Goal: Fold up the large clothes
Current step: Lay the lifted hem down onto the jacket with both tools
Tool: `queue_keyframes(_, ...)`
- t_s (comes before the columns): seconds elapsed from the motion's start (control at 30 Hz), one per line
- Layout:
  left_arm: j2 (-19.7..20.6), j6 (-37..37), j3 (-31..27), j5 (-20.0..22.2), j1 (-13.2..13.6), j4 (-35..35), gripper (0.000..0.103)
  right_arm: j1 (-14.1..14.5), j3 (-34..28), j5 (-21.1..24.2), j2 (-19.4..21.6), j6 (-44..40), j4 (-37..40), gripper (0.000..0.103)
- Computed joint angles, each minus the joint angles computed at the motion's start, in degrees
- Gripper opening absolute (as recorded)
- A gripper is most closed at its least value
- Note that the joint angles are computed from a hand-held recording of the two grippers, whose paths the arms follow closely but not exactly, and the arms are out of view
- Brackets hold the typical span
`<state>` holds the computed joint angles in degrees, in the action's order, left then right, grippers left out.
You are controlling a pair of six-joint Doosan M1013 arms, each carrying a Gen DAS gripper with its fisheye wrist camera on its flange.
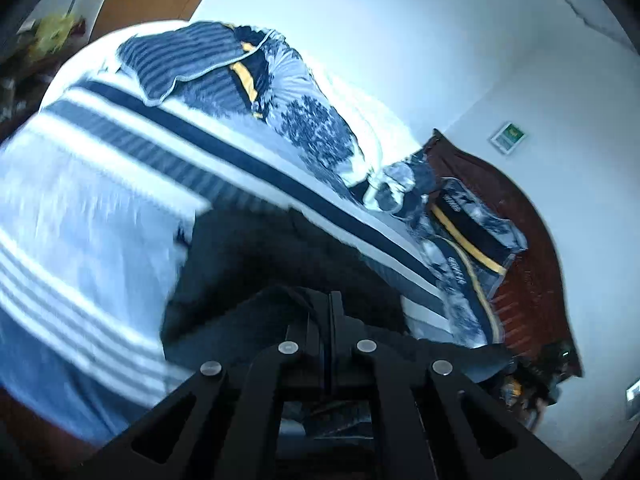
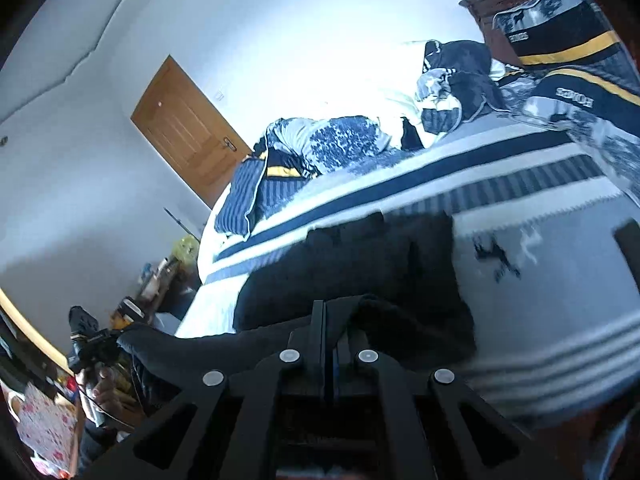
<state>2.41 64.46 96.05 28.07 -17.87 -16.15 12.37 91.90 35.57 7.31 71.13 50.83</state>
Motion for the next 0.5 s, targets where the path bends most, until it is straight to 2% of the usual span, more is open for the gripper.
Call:
queue_keyframes(0.07, 3.8, -1.0, -4.3, 2.6, 1.1, 3.0, 0.002, -0.4, -4.4, 2.1, 3.4, 0.8, -1.1, 0.002)
queue_keyframes(0.1, 5.7, -0.6, -6.4, 4.0, 1.7, 3.5, 0.002, -0.6, -8.4, 4.4, 6.3, 2.1, -2.8, 0.002)
queue_keyframes(0.17, 10.2, -1.8, -11.2, 7.3, 3.0, 5.1, 0.002, -0.7, -13.9, 6.4, 10.6, 4.8, -5.8, 0.002)
queue_keyframes(0.23, 13.7, -0.5, -14.5, 8.8, 4.4, 2.8, 0.002, -0.7, -19.7, 8.8, 15.0, 8.1, -9.4, 0.002)
queue_keyframes(0.3, 17.1, -0.8, -17.6, 10.2, 5.5, 1.9, 0.003, -1.2, -26.2, 13.7, 20.1, 10.0, -10.6, 0.002)
queue_keyframes(0.33, 18.8, 0.9, -18.9, 11.1, 6.2, -1.3, 0.004, -1.6, -28.8, 15.4, 22.4, 11.2, -10.8, 0.002)
queue_keyframes(0.43, 22.1, -0.6, -20.4, 11.3, 7.2, -3.7, 0.006, -2.8, -35.9, 19.8, 29.0, 15.5, -8.8, 0.002)
queue_keyframes(0.5, 23.7, -1.8, -20.9, 11.3, 7.4, -3.8, 0.009, -3.1, -39.6, 21.5, 32.8, 18.5, -10.1, 0.002)
